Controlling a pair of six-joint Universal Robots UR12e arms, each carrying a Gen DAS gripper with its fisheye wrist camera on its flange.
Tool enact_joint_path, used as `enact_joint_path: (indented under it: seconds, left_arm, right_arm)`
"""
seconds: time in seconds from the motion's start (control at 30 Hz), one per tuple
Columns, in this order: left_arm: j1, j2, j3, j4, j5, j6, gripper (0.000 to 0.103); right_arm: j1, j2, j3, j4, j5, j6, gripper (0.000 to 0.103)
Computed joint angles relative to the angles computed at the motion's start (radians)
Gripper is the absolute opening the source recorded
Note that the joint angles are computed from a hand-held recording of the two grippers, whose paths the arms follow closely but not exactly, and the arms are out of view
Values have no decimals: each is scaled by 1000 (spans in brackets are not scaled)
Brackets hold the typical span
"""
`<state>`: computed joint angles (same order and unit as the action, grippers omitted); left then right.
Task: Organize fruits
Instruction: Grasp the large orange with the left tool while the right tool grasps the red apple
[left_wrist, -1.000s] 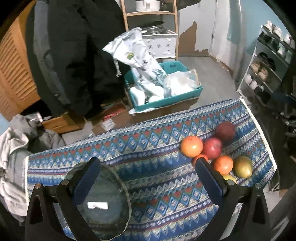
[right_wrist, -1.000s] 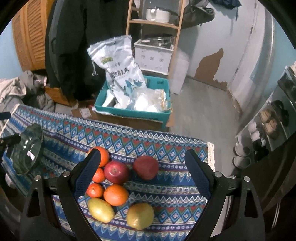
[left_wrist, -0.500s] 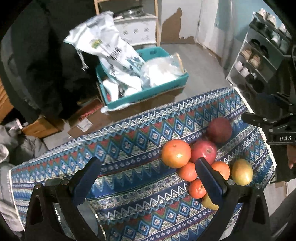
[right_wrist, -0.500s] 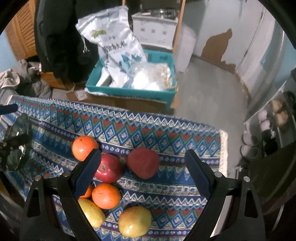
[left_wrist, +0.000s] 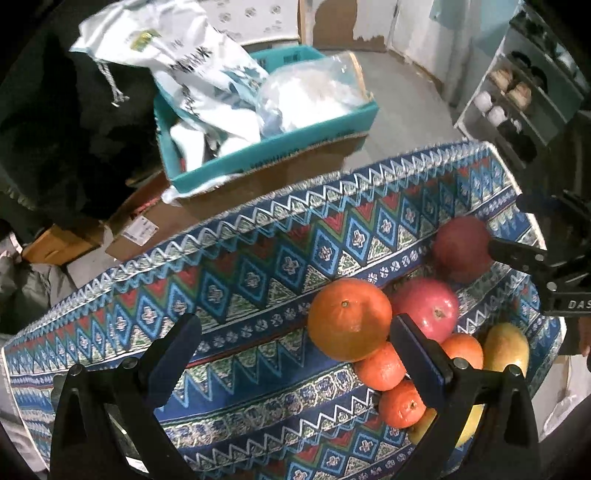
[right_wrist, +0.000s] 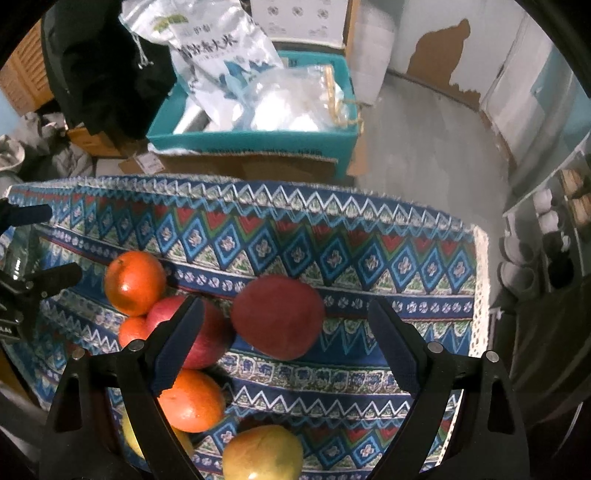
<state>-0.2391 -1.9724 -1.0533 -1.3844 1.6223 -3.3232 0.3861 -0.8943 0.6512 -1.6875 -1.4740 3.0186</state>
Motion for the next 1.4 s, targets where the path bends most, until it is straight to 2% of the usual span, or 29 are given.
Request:
enact_joint_path:
  seconds: [0.13,0.33,0.63,0.87,0.97,1.0,1.1,1.2,1.3,1.37,1.4]
  left_arm:
    - [0,-22,18,-24,-28,-4,103]
    - [-4,-51,36,-51,-26,1,103]
    - [16,-45,3,-14,-123,9,103]
    - [37,-22,-52,29,-215,-26,103]
    - [40,-19,-55,23,-239,-9,96]
    - [38,-21,-50,14,-240,1,94]
    - [29,-28,-38,-3,-220,33,93]
    - [26,-20,-57,25,-215,21,93]
    - [35,-19,-65,32,-246,3,93]
    - [38,-18,-73,40,-263,-12,93]
    - [41,-16,-80,50,-281,-17,89]
  right_arm:
    - [-2,13,-12,22,8,-3,90]
    - [2,30,-30,48,11,-15,90]
    - [9,61,-68,87,2,-22,90]
    - [12,84,-92,139,-19,-22,90]
    - [12,90,-96,161,-7,-21,83]
    - [14,93,-98,166,-3,-24,78]
    - [24,90,-85,146,-25,-36,78]
    - [27,95,-95,149,-33,-33,78]
    - [24,94,-96,153,-20,-11,78]
    - [21,76,-67,124,-10,-3,78]
    - [17,61,-42,104,-4,0,78]
